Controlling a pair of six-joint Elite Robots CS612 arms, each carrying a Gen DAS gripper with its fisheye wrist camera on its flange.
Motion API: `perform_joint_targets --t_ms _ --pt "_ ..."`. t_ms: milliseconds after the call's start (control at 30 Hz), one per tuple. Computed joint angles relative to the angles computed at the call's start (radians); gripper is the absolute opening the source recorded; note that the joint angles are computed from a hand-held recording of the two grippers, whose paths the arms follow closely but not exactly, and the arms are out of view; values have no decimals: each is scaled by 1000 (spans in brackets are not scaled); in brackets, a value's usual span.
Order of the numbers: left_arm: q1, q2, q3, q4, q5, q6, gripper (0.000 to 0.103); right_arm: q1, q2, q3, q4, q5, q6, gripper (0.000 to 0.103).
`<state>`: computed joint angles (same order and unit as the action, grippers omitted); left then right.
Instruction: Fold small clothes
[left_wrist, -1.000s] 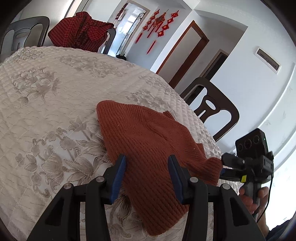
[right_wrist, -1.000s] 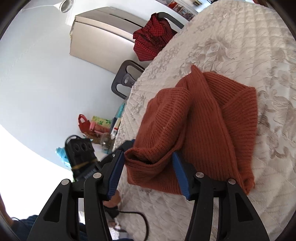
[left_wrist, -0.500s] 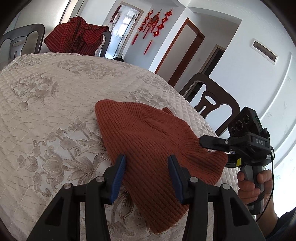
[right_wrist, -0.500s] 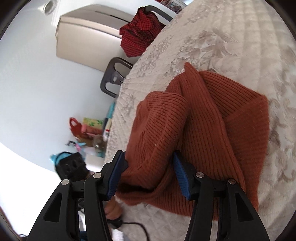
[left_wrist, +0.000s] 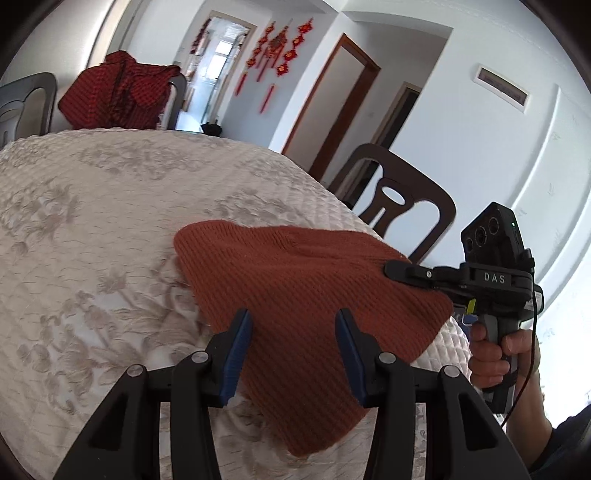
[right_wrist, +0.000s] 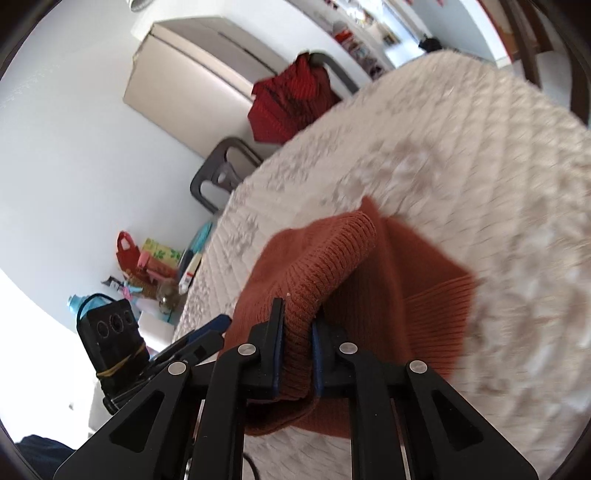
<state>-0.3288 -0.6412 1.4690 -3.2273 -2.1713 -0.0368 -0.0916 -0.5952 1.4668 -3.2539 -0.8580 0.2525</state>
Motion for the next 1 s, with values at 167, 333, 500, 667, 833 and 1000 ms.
perform_joint_targets --t_ms 167,333,500,667,833,1000 --pt "-12 6 0 20 4 42 50 -23 4 22 15 -47 20 13" --pt "-16 -4 8 30 21 53 50 -28 16 22 6 -48 36 13" --pt "-20 -5 18 13 37 57 50 -26 6 22 19 -77 -3 12" --pt "-26 -9 24 10 56 73 50 -29 -7 51 -37 -100 17 12" --pt "-33 -15 33 11 83 95 50 -10 -54 111 -127 -120 -115 12" --pt "-33 -28 51 11 93 124 50 19 -67 135 -12 -194 -280 8"
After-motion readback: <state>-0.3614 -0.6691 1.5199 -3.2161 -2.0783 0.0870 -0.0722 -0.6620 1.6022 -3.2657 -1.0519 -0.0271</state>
